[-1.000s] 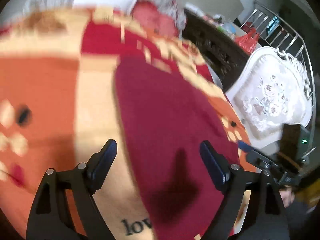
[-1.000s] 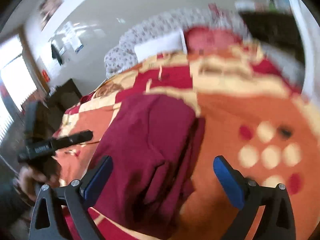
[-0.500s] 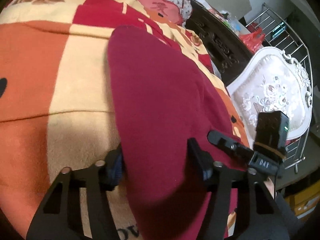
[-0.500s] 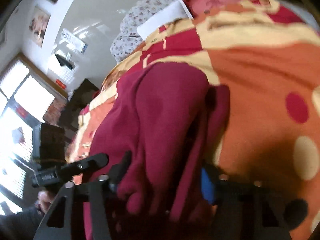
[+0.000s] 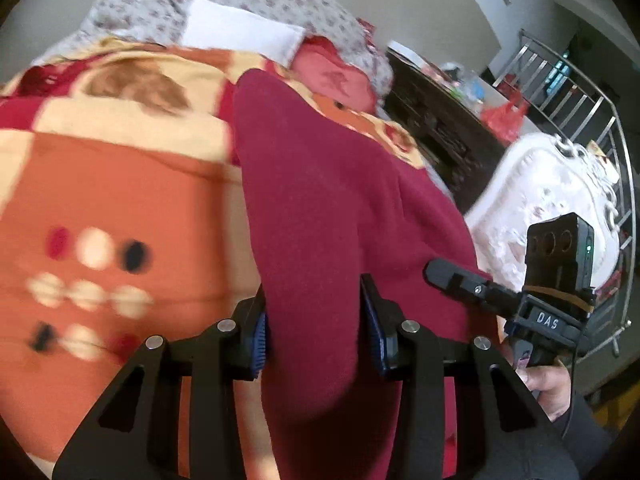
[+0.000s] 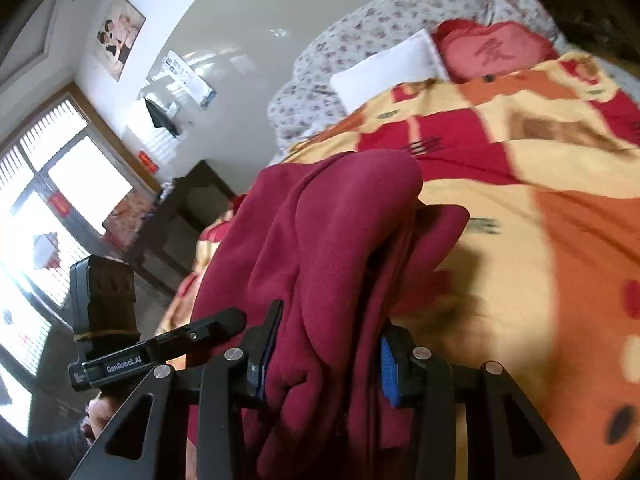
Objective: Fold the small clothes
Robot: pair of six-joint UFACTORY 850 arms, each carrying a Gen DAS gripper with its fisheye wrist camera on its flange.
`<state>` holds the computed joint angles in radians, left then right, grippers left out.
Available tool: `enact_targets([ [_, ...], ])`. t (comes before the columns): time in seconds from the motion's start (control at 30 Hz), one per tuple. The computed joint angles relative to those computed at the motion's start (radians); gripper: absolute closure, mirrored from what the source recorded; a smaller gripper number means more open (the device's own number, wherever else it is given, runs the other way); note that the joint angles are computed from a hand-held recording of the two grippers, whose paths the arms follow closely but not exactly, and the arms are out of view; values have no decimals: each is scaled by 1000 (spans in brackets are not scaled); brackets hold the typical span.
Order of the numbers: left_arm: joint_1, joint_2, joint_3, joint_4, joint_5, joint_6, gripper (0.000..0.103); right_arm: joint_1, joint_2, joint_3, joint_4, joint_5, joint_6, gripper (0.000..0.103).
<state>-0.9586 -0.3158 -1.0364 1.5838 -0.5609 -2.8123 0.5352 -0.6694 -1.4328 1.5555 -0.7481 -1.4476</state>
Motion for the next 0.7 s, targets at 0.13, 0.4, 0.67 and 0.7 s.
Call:
enact_targets([
  [0.13,45,41,73,-57,35,27,64,63,-72,-69,-12,56,33,63],
  [0.4,66,-24,70,-69,59,35,59,59,-123,-103,-134,96,186,58],
  [0.67,-36,47,124,48,-107,-65,59,111,36,-36,-108,294,-97,58],
  [0.7,-36,33,116,87,-82,-82,59,126,30,-56,-165,285,-78,60],
])
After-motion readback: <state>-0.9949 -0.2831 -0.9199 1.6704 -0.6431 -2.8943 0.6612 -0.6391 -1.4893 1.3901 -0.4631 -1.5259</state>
